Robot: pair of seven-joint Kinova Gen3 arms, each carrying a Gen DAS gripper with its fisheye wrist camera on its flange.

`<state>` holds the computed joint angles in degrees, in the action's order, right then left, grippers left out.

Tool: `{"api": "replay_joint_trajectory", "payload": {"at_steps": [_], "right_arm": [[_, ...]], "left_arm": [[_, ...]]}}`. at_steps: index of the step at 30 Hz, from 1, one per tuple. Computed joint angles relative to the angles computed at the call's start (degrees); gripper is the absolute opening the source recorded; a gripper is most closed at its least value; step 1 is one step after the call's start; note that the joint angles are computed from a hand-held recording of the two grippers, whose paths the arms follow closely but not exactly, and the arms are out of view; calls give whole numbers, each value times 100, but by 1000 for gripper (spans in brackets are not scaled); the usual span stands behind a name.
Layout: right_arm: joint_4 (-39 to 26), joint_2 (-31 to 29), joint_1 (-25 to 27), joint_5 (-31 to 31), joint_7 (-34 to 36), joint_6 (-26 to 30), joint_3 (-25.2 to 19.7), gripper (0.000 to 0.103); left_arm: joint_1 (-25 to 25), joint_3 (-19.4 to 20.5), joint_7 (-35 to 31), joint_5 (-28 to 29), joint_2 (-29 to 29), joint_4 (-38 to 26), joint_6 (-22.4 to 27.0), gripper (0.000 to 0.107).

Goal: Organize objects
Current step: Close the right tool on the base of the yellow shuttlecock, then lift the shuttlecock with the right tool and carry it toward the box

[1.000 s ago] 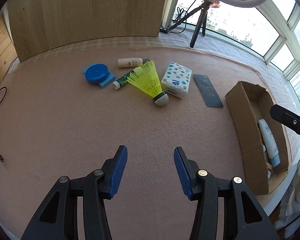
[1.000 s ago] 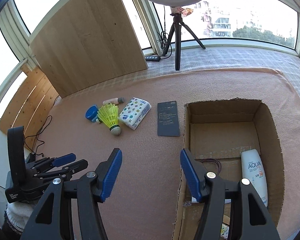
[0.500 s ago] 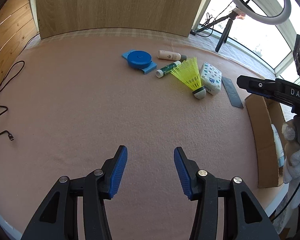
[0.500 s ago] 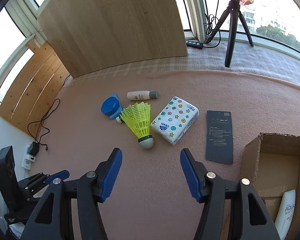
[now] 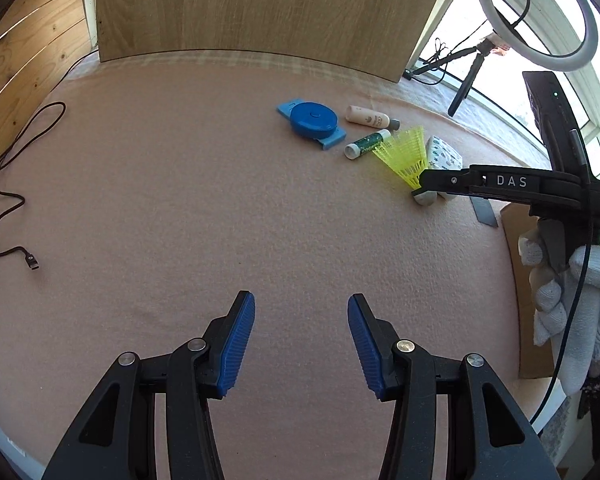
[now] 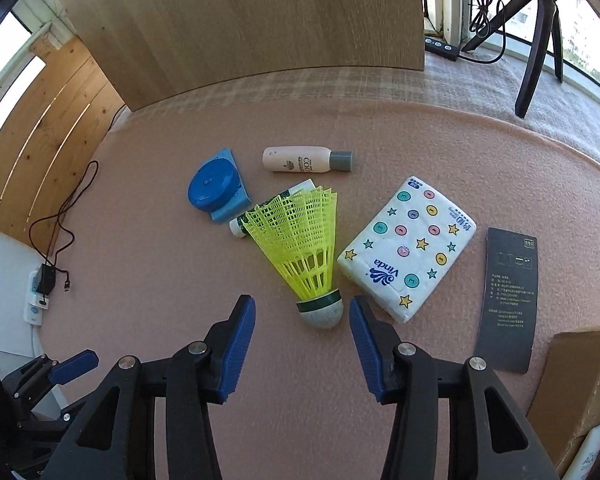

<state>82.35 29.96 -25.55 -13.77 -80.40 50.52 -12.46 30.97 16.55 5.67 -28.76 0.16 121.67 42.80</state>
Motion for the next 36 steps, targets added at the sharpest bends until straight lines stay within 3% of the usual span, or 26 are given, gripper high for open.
{"api": "replay_joint_trajectory", "payload": {"at_steps": [7,13,18,31,36], "right_arm": [[-172,197,-128,157,-162,68,88,41],[-328,373,-212,277,-302,160,122,26],[-277,354,-126,207,-264,140,51,26],[784,-110,471,-808,244,50,-268,26],[1170,-223,760,-1343,489,51,-322,26]], "left_arm": [[-41,-52,-148,54,60,13,-163,52],[-28,-107,-183,59,128,-15,-226,52],[-25,-149,-167,45,148,-15,-267,52],[274,-283,-250,-249,597,-214,-563,52],[407,-429,-637,-114,879,-371,-843,52]]}}
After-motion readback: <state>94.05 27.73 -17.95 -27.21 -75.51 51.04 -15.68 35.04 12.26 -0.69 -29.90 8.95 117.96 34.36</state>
